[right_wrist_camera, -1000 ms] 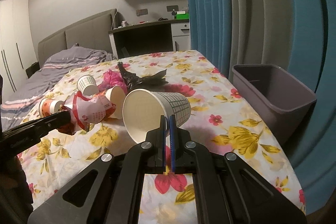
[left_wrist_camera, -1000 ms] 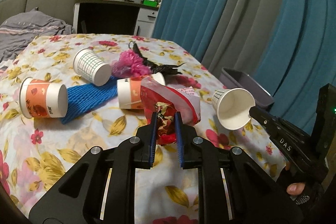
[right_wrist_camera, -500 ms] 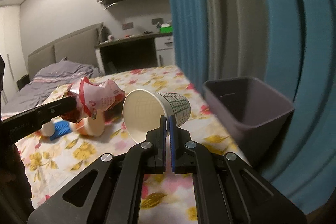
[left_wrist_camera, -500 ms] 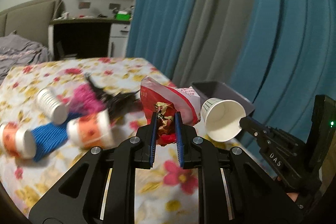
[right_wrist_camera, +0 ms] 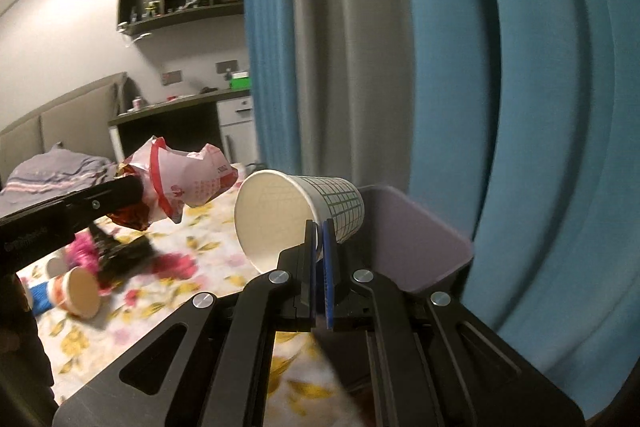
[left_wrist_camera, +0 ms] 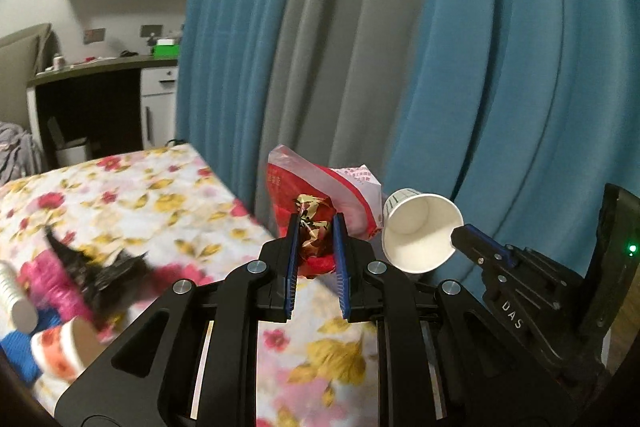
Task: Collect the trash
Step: 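Carry both items over the grey bin and open both tools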
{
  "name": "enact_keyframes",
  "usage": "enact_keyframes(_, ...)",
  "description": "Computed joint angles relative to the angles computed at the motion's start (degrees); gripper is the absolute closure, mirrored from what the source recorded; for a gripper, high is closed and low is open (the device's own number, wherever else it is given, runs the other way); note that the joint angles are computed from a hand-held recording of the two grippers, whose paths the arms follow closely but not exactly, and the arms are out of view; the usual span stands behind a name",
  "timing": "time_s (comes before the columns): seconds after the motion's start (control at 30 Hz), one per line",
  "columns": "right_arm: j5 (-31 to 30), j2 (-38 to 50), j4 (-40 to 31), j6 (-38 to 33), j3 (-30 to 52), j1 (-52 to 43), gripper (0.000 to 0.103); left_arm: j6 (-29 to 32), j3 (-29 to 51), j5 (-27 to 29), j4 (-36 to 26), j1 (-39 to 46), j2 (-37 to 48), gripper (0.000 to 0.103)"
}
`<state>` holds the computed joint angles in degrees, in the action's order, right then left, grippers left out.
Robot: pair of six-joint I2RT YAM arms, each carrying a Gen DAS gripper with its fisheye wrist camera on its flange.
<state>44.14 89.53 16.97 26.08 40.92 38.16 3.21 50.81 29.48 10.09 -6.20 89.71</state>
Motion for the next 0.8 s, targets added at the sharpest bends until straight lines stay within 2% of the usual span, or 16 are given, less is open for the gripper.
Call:
enact_keyframes(0.2, -2.5, 2.0, 1.7, -1.2, 0.2, -5.0, 0.099, -0.5, 6.7, -3.6, -0.4, -5.7, 7.6, 0.088)
enact_keyframes(0.37, -4.4, 3.4, 2.4, -1.5, 0.3, -7.6, 0.099, -0.2, 9.1, -5.4, -0.6, -8.1, 10.8, 0.088)
enact_keyframes(0.8, -7.4, 6.4, 1.0, 0.4, 1.9, -10.7, 0.099, -0.9, 16.8, -6.8, -2.8, -10.5, 19.5, 0.088)
